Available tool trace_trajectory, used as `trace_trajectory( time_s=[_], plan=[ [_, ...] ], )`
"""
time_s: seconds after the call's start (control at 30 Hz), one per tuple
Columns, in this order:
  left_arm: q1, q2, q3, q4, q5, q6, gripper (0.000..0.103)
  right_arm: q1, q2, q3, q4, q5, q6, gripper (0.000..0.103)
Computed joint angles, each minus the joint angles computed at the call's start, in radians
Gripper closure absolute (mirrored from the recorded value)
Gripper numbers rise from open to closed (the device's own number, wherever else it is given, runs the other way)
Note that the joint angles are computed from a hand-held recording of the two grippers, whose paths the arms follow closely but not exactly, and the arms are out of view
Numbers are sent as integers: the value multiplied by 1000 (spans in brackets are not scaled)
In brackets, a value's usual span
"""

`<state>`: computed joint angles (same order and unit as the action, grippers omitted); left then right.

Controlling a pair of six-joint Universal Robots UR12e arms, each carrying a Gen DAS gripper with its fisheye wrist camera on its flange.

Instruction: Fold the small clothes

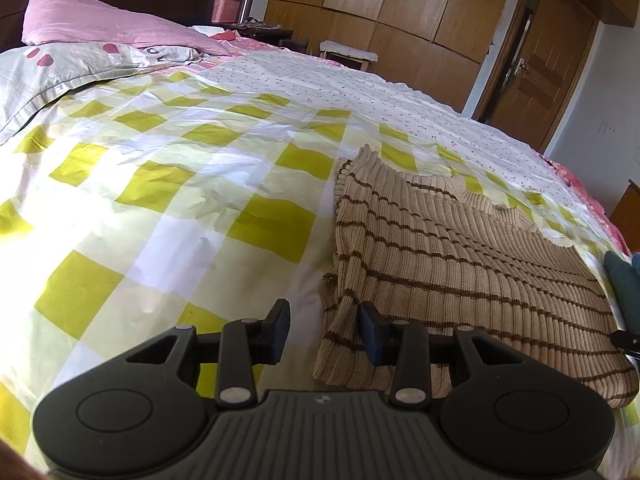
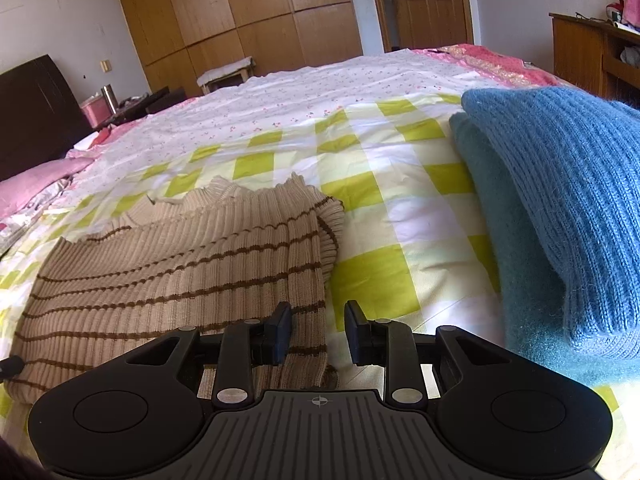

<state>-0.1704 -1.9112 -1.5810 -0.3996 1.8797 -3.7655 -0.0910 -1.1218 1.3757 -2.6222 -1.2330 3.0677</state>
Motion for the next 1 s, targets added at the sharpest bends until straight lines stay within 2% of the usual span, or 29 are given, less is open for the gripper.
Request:
trace_trajectory(
  time_s=[0.13, 0.23, 0.37, 0.47, 0.6, 0.73, 0.93, 1.0],
  plan=[
    [5, 1, -2, -21, -14, -20, 58, 8, 6, -9, 61, -34, -25, 76],
    [5, 10, -9, -10, -21, -43, 59, 6, -1, -3, 43, -25, -4, 76],
    [-10, 17, -16, 33, 8, -3, 59, -5, -10, 6, 32, 0, 15, 72],
    [-29, 15, -11, 60, 50, 67, 59, -15, -18, 21, 22, 23, 42, 71],
    [-58, 4, 5, 98, 63, 183, 59, -26, -20, 30, 22, 39, 66, 71],
    [-89, -20, 43, 108, 19, 286, 59, -39, -20, 39, 29, 81, 80, 71],
    [-148, -86, 123, 129, -48, 475, 59, -51, -25, 28, 43, 106, 39, 71],
    [-166, -109, 152, 118, -75, 532, 59, -62, -23, 10, 80, 146, 32, 71]
  ],
)
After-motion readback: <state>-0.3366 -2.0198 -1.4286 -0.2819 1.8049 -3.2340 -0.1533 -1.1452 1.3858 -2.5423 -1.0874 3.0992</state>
